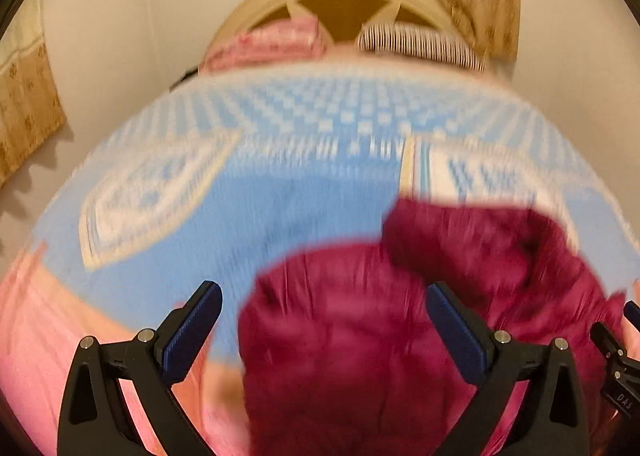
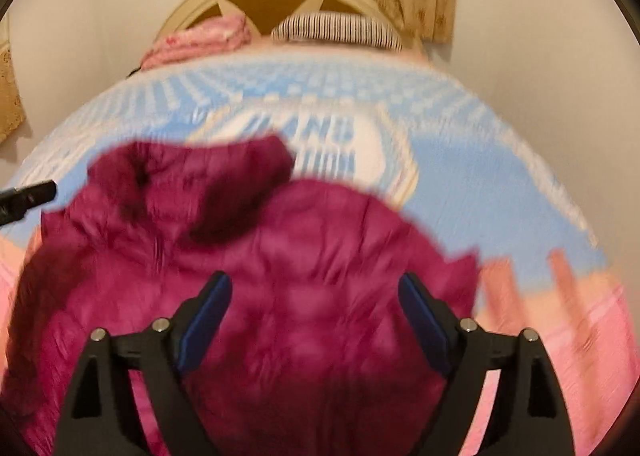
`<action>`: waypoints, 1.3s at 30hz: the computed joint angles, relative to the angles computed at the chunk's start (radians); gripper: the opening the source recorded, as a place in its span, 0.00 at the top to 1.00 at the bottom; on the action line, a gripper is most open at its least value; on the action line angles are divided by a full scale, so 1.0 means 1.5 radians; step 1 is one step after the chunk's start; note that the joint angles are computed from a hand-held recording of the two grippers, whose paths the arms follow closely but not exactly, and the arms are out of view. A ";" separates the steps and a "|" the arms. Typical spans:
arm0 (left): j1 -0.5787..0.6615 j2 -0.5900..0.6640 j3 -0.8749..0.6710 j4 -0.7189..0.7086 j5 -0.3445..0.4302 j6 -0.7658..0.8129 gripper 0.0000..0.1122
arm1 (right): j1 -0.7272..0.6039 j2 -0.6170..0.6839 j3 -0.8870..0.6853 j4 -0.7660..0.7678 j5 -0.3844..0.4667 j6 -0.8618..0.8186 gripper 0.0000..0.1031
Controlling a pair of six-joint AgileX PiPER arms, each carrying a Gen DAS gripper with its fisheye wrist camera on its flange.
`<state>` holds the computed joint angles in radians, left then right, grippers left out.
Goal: Fold large clothes
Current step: 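Grasp the jacket hem with both tools and lift it toward the collar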
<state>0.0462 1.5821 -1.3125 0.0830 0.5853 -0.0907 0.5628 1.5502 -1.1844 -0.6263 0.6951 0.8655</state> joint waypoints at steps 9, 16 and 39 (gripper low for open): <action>-0.074 0.248 -0.314 0.112 0.138 -0.038 0.09 | -0.075 0.233 -0.403 0.224 0.128 -0.265 0.14; -0.080 0.318 -0.340 0.115 0.125 -0.010 0.11 | -0.087 0.407 -0.613 0.227 0.257 -0.350 0.29; -0.081 0.093 0.111 0.221 -0.152 -0.066 0.91 | -0.008 0.132 -0.022 -0.110 -0.048 -0.099 0.93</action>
<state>-0.0752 1.7209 -1.1459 0.4149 0.3569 -0.1893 0.5505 1.7489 -1.2170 -0.7910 0.6238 0.7162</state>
